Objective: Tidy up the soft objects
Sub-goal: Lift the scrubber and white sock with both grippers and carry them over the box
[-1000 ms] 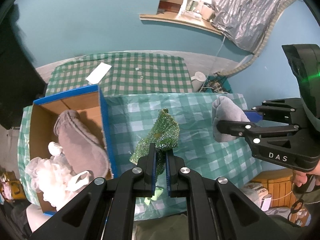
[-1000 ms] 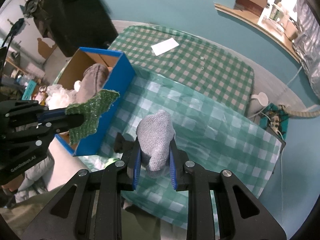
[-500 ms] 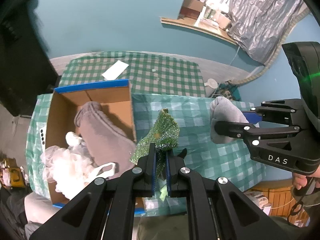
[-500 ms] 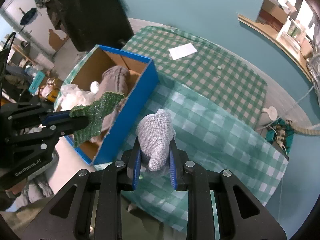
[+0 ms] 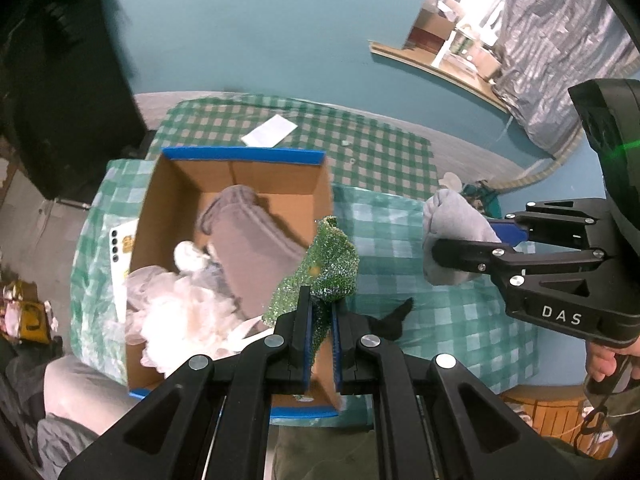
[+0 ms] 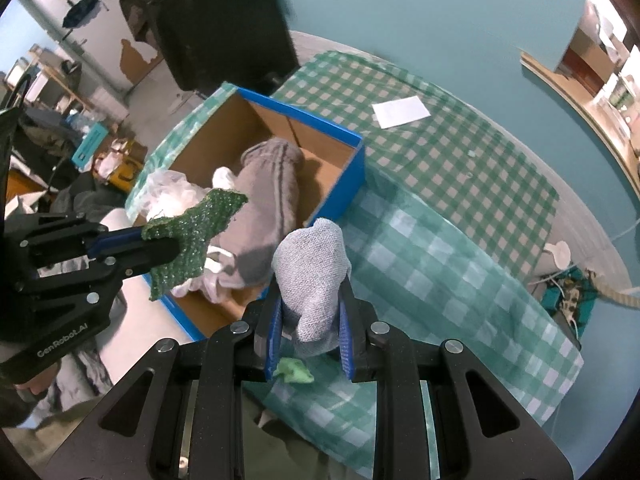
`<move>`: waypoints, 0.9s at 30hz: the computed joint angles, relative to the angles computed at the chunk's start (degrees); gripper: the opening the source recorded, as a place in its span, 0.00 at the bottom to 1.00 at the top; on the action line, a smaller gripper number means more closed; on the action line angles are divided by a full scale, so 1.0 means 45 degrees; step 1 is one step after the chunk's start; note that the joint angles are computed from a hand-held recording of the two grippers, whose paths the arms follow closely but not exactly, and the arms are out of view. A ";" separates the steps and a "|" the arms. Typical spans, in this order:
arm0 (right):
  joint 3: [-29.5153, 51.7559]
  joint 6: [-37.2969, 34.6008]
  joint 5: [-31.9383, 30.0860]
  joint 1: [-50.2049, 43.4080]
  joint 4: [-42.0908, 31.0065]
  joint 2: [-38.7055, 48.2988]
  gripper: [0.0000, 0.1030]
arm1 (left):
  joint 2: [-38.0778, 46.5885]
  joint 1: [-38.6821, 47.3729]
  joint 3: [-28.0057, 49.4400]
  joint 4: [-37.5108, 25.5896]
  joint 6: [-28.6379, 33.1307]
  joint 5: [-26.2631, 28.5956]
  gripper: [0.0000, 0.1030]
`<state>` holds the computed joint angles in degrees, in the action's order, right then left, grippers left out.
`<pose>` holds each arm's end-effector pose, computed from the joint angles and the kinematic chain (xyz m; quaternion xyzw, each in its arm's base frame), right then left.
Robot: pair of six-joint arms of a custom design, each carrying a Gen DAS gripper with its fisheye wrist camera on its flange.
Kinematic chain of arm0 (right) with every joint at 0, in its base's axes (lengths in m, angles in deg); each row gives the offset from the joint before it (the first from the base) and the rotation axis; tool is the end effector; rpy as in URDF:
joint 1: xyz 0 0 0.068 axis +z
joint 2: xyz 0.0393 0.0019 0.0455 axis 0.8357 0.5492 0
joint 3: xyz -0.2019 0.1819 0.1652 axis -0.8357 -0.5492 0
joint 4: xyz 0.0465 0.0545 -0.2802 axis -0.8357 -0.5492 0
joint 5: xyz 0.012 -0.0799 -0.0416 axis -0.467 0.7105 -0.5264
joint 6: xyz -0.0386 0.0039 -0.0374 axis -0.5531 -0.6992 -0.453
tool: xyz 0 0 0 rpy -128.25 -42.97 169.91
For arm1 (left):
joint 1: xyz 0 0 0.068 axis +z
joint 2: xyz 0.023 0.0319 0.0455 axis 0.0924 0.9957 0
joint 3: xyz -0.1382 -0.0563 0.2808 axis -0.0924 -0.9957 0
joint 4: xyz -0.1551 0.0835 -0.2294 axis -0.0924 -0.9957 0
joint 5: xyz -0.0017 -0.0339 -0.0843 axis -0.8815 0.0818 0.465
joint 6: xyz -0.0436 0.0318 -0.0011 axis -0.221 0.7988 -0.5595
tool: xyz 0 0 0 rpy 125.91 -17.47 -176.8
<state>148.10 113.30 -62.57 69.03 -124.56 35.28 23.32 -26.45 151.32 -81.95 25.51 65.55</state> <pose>0.1989 0.0465 0.3876 0.1204 0.9766 0.0973 0.1496 0.2709 -0.1784 0.3343 0.3886 0.8989 -0.1512 0.1348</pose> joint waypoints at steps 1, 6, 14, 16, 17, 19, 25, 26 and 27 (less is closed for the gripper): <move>0.0041 -0.0030 -0.0031 0.0028 0.0073 0.0117 0.22 | 0.0034 0.0169 0.0002 -0.0012 0.0055 0.0003 0.08; 0.0378 -0.0142 -0.0137 0.0305 0.0537 0.0881 0.22 | 0.0314 0.0958 0.0078 -0.0059 0.0216 -0.0093 0.08; 0.0843 -0.0448 -0.0515 0.0446 0.1230 0.2140 0.22 | 0.0980 0.1994 0.0311 -0.0071 0.0655 -0.0009 0.08; 0.0979 -0.0457 -0.0522 0.0552 0.1396 0.2466 0.22 | 0.1177 0.2187 0.0335 -0.0040 0.0753 0.0045 0.08; 0.1025 -0.0497 -0.0575 0.0569 0.1483 0.2623 0.22 | 0.1299 0.2274 0.0337 0.0013 0.0801 0.0045 0.08; 0.1068 -0.0536 -0.0675 0.0594 0.1695 0.2916 0.22 | 0.1531 0.2354 0.0373 0.0065 0.0860 -0.0053 0.08; 0.1084 -0.0602 -0.1035 0.0719 0.2260 0.3672 0.22 | 0.2048 0.2570 0.0317 0.0276 0.1121 -0.0261 0.08; 0.1077 -0.0608 -0.1143 0.0706 0.2321 0.3787 0.22 | 0.2126 0.2600 0.0310 0.0301 0.1151 -0.0300 0.08; 0.1072 -0.0614 -0.1220 0.0699 0.2369 0.3926 0.22 | 0.2215 0.2608 0.0296 0.0327 0.1152 -0.0386 0.08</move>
